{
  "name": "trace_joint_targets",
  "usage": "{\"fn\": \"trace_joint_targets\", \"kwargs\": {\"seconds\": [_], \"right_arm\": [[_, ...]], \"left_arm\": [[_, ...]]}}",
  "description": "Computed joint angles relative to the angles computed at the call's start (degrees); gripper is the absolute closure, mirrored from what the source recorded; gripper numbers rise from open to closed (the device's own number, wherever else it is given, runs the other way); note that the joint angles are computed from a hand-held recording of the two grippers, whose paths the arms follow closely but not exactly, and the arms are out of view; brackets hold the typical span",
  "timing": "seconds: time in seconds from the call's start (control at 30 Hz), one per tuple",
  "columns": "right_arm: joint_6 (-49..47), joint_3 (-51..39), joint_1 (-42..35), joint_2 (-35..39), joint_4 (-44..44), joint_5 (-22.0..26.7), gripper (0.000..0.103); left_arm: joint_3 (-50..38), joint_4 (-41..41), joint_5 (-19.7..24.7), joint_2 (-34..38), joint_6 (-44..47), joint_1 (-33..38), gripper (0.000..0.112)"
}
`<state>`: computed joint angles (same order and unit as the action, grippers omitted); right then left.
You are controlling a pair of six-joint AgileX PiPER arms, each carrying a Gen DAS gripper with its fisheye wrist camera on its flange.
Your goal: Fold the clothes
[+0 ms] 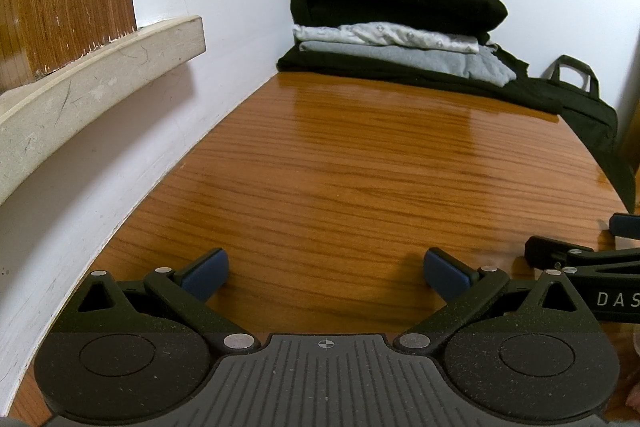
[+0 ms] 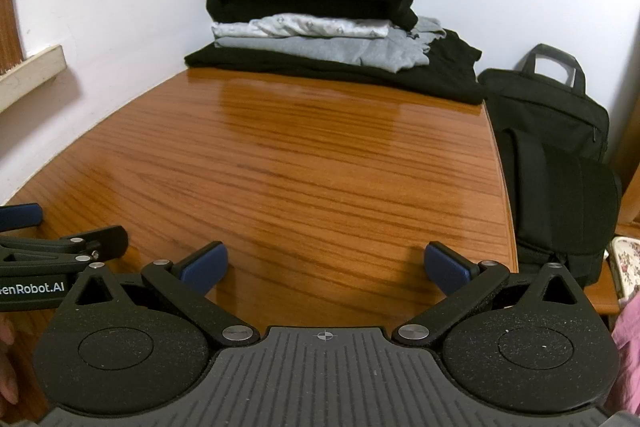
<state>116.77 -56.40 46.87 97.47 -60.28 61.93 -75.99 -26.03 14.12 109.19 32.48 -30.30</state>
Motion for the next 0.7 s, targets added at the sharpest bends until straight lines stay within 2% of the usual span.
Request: {"fn": "trace_joint_targets", "kwargs": {"seconds": [0.7], "right_arm": [[-0.05, 0.13, -0.01, -0.18, -0.01, -0.05, 0.0]], "left_arm": [[0.2, -0.38, -0.04, -0.13, 0.41, 0.05, 0.009]]}}
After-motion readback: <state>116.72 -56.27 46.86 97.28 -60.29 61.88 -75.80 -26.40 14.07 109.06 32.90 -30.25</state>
